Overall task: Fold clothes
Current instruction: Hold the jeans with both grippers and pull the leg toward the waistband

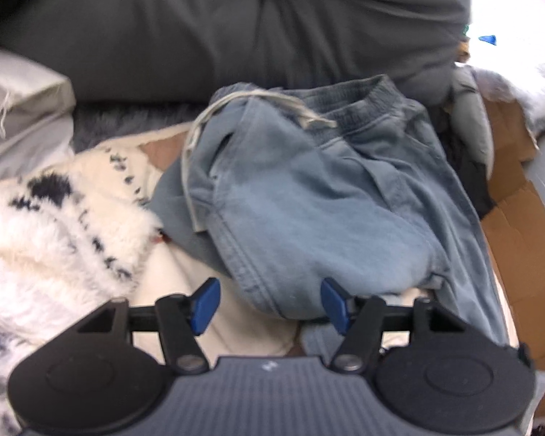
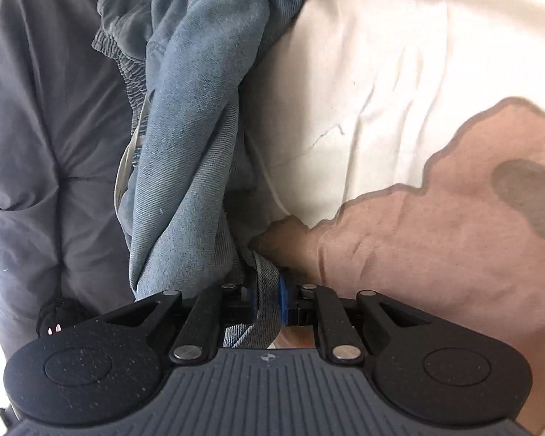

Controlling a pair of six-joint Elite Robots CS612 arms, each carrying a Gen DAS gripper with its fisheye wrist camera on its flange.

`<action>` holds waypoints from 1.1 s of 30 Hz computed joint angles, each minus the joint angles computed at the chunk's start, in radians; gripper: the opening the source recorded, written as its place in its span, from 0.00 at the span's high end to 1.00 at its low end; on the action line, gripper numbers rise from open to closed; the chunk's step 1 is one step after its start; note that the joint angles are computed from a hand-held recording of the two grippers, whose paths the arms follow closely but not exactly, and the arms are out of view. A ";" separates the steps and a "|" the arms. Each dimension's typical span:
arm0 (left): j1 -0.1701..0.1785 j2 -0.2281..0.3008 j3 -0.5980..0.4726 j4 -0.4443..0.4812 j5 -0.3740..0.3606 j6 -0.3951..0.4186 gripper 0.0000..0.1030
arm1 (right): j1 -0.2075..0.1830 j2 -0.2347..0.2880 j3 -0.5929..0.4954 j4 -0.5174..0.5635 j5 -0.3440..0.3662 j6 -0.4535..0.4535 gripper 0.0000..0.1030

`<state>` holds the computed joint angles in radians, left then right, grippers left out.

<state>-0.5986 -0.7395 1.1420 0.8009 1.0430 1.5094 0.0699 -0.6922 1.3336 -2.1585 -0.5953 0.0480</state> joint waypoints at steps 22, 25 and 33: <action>0.033 -0.047 0.057 -0.157 -0.025 -0.041 0.85 | -0.116 -0.106 0.150 -0.157 -0.125 -0.069 0.91; 0.036 -0.048 0.051 -0.155 -0.042 -0.029 0.85 | -0.125 -0.117 0.155 -0.159 -0.143 -0.078 0.91; 0.037 -0.039 0.028 -0.130 -0.066 -0.026 0.85 | -0.151 -0.164 0.192 -0.203 -0.190 -0.084 0.91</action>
